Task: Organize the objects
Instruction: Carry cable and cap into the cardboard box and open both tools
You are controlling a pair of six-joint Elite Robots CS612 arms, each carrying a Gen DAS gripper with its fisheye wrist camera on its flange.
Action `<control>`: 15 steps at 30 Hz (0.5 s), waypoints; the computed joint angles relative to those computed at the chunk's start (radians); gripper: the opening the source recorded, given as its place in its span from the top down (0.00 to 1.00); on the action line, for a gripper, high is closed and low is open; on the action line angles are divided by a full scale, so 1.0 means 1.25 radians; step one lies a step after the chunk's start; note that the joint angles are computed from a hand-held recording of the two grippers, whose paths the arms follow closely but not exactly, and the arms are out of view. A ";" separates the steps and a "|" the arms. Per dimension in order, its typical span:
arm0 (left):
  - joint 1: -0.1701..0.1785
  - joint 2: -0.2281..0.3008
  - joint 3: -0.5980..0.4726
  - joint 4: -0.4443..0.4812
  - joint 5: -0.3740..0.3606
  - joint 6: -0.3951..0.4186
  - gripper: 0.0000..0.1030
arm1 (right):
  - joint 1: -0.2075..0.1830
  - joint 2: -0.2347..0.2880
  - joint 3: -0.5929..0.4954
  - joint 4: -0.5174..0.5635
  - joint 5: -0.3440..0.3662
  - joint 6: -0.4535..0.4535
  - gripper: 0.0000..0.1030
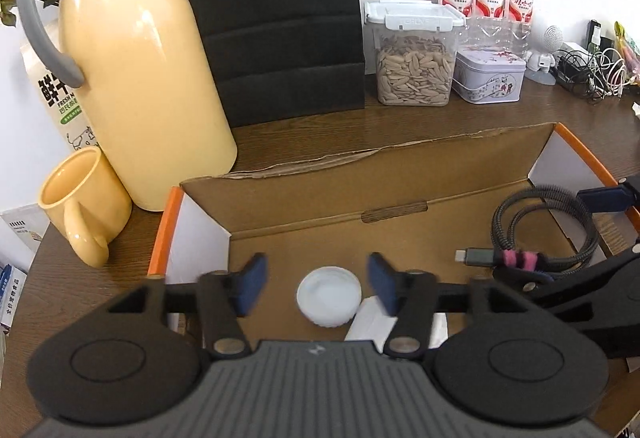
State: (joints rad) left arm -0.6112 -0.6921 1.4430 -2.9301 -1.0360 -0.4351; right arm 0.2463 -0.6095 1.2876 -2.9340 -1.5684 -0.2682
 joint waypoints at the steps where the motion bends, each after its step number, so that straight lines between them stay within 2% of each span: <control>1: -0.002 0.000 0.003 -0.011 0.004 0.005 0.25 | 0.000 -0.001 0.001 0.002 0.001 -0.001 0.07; 3: -0.004 -0.003 0.009 -0.020 0.007 0.011 0.16 | 0.000 -0.003 0.004 0.005 -0.001 -0.003 0.05; 7: -0.008 -0.012 0.025 -0.031 0.004 0.010 0.15 | -0.002 -0.010 0.009 0.029 0.013 -0.001 0.05; 10: -0.012 -0.019 0.036 -0.041 0.008 0.010 0.13 | -0.001 -0.014 0.023 0.002 0.009 0.000 0.04; 12: -0.014 -0.025 0.047 -0.057 0.018 0.009 0.05 | -0.001 -0.018 0.034 -0.024 0.010 0.004 0.03; 15: -0.019 -0.038 0.073 -0.102 0.036 0.013 0.01 | -0.005 -0.031 0.057 -0.060 0.027 0.017 0.02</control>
State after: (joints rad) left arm -0.6344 -0.7398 1.5341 -3.0581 -0.9913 -0.4184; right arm 0.2401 -0.6477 1.3591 -3.0094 -1.5352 -0.2464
